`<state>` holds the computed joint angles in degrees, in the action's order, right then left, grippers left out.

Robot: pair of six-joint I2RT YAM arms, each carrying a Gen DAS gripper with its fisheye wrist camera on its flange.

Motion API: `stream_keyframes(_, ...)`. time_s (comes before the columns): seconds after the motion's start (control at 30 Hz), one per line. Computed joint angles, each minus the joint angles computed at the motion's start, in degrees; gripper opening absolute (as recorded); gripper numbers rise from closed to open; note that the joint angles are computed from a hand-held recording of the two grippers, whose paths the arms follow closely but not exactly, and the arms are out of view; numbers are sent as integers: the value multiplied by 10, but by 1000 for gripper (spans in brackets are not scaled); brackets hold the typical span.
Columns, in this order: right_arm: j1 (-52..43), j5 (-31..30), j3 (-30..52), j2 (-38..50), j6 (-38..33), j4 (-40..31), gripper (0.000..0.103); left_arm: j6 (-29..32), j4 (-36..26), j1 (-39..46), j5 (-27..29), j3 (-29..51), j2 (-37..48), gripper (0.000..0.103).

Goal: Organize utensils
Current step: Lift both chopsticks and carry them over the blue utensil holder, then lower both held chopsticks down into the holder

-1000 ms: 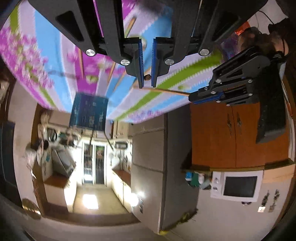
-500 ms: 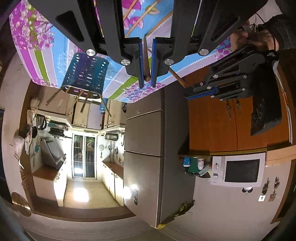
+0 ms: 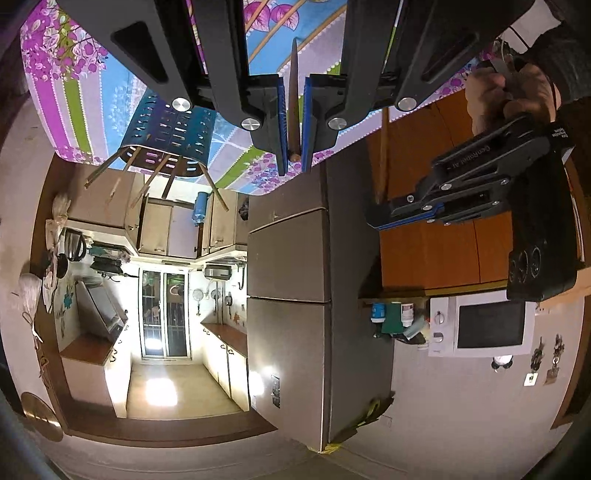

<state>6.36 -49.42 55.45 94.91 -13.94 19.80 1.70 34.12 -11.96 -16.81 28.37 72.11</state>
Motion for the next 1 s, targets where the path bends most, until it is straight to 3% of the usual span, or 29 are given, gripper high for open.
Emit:
stream_keyframes(0.43,-47,-55,129,0,7,-113,8,-20,-28,29,44,83,37,5)
stream_keyframes(1.0,-87,-47,456,119,31,-267,8,-13,-77,-2,40,318,143,5)
